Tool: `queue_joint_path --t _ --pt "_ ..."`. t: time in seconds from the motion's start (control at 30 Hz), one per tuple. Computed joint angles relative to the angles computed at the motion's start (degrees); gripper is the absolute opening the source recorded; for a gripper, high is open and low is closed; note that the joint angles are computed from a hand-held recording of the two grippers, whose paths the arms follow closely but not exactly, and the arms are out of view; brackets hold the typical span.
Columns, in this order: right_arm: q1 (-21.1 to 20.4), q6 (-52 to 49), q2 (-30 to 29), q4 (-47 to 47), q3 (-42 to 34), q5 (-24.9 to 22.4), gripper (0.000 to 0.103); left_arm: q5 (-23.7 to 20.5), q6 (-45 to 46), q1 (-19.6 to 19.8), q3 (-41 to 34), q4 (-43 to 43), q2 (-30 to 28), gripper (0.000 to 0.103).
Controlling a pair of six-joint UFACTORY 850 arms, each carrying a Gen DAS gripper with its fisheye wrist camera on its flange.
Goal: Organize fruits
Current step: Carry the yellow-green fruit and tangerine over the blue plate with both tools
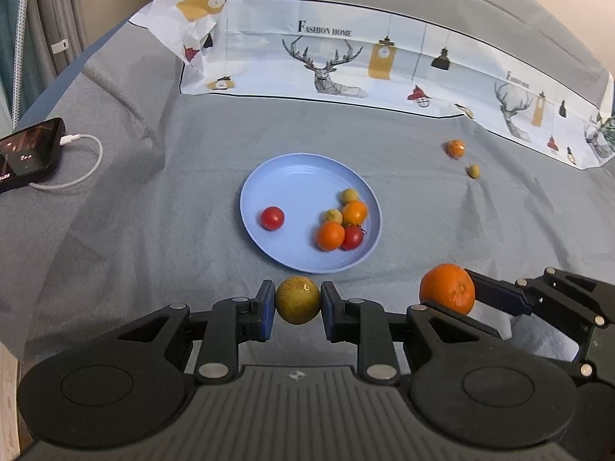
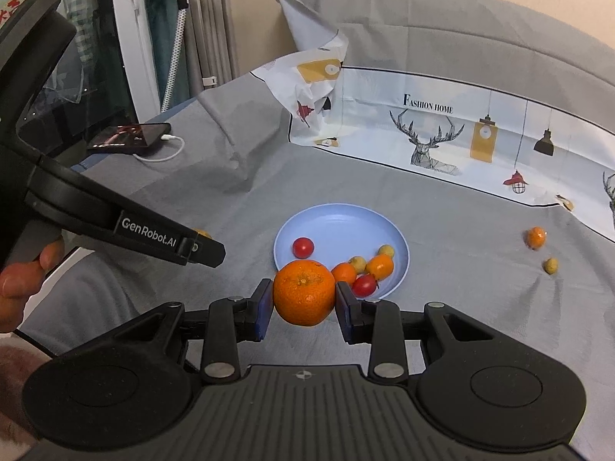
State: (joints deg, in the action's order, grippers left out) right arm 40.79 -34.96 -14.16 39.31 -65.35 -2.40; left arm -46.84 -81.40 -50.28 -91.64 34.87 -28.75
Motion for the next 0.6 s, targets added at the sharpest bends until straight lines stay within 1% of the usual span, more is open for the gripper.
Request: queue_joint_path --t 0.13,0.23,0.3,0.33,0.4,0.43,0.6 --pt "-0.8 -2.4 -3.1 2.8 -2.8 -1.1 0.036 0.6 3.0 2.2 -2.4 -2.3 -2.4 0.027" --pt "-1.4 0.4 -6.2 0.3 -5.4 -1.6 0.036 0.5 6.0 4.0 -5.1 -4.6 -4.9 0.027" --pt "-2.0 6.1 -8.5 -5.2 -7.5 -2.2 0.036 0.6 8.0 5.1 -7.0 -6.2 -6.7 0.027" --pt "-2.3 7.4 -9.9 -6.4 -8.8 -2.7 0.036 0.5 9.1 5.6 -8.1 -7.2 -7.8 0.028" --pt "-2.8 15.1 -12.5 -13.9 -11.2 -3.5 0.036 0.3 11.4 6.8 -10.4 -8.9 -10.0 0.027" --pt "-3.0 17.0 -13.6 -15.6 -12.3 -3.9 0.036 0.3 12.4 7.2 -11.4 -9.6 -11.0 0.027" --pt "-4.1 19.6 -19.0 -18.2 -17.6 -5.8 0.036 -0.6 16.4 9.4 -17.4 -11.8 -16.5 0.027"
